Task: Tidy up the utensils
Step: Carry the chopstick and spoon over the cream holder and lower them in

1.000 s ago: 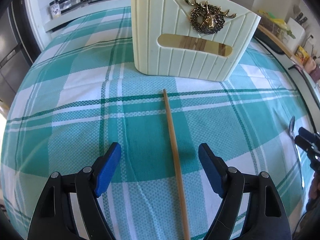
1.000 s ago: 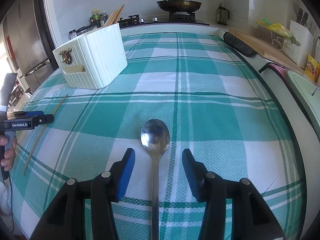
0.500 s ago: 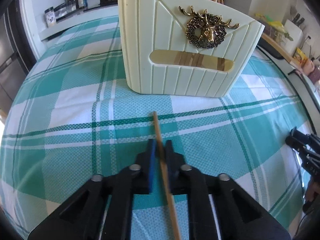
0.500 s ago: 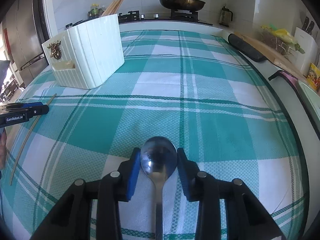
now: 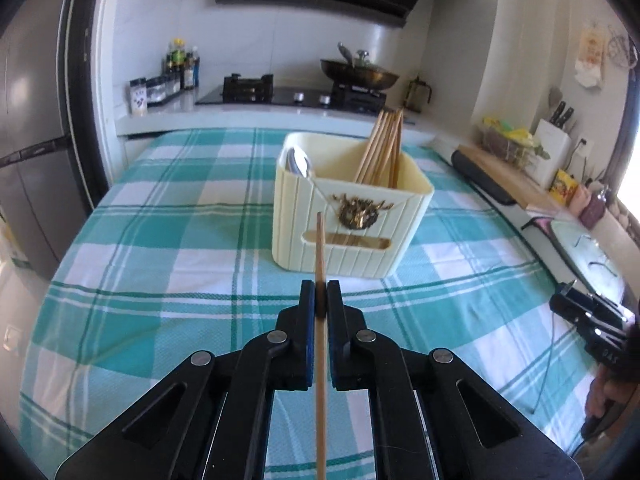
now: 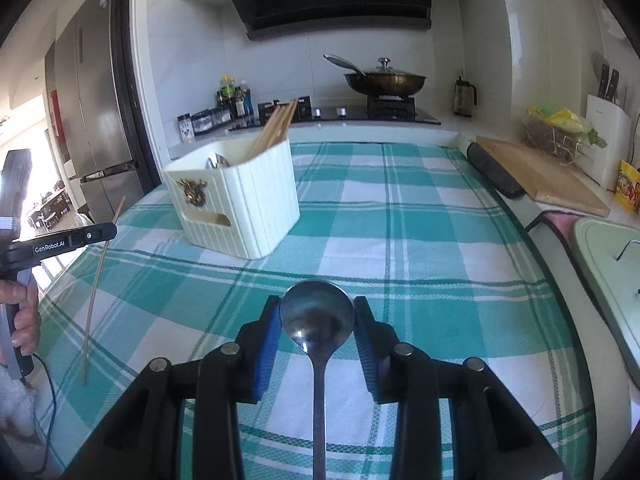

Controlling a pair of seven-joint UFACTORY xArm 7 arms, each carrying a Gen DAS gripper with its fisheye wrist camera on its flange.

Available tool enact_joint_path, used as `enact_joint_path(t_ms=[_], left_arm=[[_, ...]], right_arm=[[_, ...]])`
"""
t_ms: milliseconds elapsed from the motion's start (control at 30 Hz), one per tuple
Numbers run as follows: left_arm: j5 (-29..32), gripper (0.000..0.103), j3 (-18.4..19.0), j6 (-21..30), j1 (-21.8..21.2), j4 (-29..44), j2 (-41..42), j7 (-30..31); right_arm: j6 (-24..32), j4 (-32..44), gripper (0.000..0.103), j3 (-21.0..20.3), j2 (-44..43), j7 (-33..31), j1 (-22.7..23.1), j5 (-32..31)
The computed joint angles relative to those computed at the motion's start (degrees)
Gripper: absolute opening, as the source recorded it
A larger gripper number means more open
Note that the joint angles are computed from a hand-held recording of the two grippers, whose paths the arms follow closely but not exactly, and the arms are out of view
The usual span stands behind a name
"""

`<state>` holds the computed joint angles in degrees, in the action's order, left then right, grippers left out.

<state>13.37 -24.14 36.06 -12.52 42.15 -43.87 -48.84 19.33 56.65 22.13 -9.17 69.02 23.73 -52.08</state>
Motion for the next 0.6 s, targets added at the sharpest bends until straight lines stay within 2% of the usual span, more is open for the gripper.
enact_joint_path(t_ms=[300, 600], left_arm=[[-0.75, 0.004, -1.56, 0.24, 0.06, 0.61, -6.9, -1.5], [-1.12, 0.004, -2.55, 0.73, 1.06, 1.44, -8.77, -1.03]], right_arm=[[-1.21, -0.85, 0.036, 4.27, -7.68, 2.18, -3.63, -1.44], [-1.88, 2.84, 0.036, 7.18, -7.05, -0.82, -6.95, -0.09]])
